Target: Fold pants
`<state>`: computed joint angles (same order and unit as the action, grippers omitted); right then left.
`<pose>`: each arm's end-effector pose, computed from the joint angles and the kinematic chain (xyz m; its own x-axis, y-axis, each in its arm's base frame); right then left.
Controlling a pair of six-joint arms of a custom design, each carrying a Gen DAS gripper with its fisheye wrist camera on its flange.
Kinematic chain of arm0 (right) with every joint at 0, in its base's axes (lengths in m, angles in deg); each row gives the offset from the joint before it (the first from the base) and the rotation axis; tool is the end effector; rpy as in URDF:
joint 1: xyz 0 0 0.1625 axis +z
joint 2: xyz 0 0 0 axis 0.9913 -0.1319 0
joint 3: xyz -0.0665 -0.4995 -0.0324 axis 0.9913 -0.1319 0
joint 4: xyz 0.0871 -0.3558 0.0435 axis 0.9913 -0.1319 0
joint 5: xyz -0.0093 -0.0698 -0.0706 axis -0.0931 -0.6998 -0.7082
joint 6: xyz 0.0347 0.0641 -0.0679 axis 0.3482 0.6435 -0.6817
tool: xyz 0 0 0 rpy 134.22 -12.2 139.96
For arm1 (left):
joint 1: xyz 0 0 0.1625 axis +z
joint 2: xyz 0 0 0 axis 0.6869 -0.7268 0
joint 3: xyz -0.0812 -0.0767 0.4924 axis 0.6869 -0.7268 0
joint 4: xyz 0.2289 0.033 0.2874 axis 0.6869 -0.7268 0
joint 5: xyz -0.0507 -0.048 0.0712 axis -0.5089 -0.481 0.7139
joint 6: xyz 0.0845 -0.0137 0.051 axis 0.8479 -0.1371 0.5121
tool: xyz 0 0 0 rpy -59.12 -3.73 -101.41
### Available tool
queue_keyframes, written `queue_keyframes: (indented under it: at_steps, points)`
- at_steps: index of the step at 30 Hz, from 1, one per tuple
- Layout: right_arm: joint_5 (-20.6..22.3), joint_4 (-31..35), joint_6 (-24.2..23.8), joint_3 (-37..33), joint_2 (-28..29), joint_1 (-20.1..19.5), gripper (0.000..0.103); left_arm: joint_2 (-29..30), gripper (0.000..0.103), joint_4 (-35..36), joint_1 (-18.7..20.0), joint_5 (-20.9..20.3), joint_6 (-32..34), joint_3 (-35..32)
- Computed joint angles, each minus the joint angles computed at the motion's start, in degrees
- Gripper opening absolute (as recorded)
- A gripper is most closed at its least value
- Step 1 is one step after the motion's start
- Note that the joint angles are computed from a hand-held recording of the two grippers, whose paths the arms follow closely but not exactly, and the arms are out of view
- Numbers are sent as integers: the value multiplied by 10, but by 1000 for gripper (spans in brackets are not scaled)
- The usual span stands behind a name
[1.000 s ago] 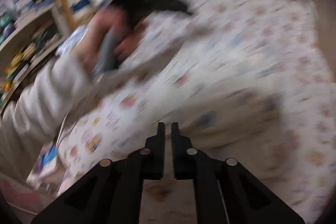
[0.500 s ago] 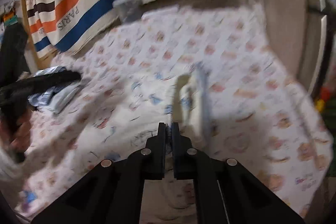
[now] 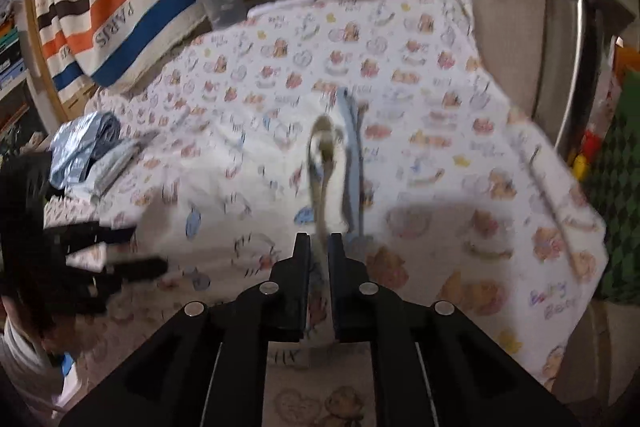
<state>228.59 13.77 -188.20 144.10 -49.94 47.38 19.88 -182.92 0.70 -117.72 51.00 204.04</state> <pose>0.2251 -0.2015 0.0992 -0.7768 0.2953 0.5563 -0.2884 0.6184 -0.7310 -0.1115 -0.3393 0.1636 -0.4990 0.7977 -0.3385 0.8486 0.5291 -0.0042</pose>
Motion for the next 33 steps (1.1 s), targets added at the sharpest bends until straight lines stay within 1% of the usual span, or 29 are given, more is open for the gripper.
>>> queue_keyframes:
  at_steps: [1,2,3,4,6,7,10,11,12,13,14,15,16,17,18,19,21,22,24,25,26,27,28,29,31,32,33]
  points:
    - [9,-17,-37,-5,-10,4,11,-5,59,5,0,-2,0,1]
    - [11,-24,-63,-11,-15,2,11,-10,59,10,-1,-2,0,2]
    - [9,-38,-101,-16,-25,-4,11,-16,59,12,-4,0,0,4]
    - [2,-44,-127,-23,-33,-13,11,-22,59,8,-7,1,3,6]
    - [-24,-29,-148,-40,-46,-37,11,-35,59,-1,-14,-4,18,9]
    - [-53,-11,-154,-51,-57,-62,11,-42,59,-2,-20,-5,27,8]
    - [-121,34,-150,-76,-76,-118,11,-54,60,-25,-35,-8,50,-5]
    - [-155,56,-154,-85,-82,-142,11,-57,64,-38,-33,-18,55,-15]
    - [-188,78,-160,-94,-84,-163,11,-55,70,-55,-30,-27,60,-27]
    - [-235,111,-170,-106,-86,-191,11,-47,73,-87,-25,-32,66,-34]
    - [-258,148,-170,-122,-79,-212,11,-37,74,-126,-18,-35,76,-44]
    - [-257,166,-163,-132,-73,-232,11,-30,74,-150,-12,-36,86,-55]
    - [-232,164,-153,-137,-68,-239,11,-22,74,-163,-5,-36,97,-70]
    - [-215,150,-153,-135,-68,-243,11,-18,74,-163,0,-33,104,-85]
    - [-209,129,-163,-130,-74,-248,11,-10,74,-166,4,-24,109,-99]
    - [-213,115,-168,-126,-80,-256,11,-5,74,-166,8,-19,112,-108]
    - [-229,116,-164,-125,-91,-267,11,4,74,-160,18,-13,119,-122]
    - [-223,105,-169,-122,-95,-262,11,9,74,-161,20,-9,119,-125]
    - [-156,48,-205,-111,-97,-232,11,18,74,-161,28,-14,119,-123]
    - [-117,-6,-245,-99,-98,-213,11,21,74,-166,32,-19,119,-119]
    - [-102,-39,-267,-90,-100,-205,11,26,74,-173,37,-25,118,-113]
    - [-97,-78,-288,-75,-104,-197,11,32,74,-181,41,-31,117,-109]
    - [-105,-93,-296,-68,-111,-195,11,37,74,-187,45,-38,115,-108]
    - [-124,-123,-302,-52,-118,-194,11,43,75,-194,51,-46,113,-106]
    - [-159,-162,-311,-28,-131,-200,11,51,77,-196,61,-60,112,-108]
    - [-172,-183,-319,-17,-134,-203,11,53,79,-195,65,-65,114,-111]
    - [-173,-187,-322,-13,-136,-203,11,57,80,-203,69,-67,114,-111]
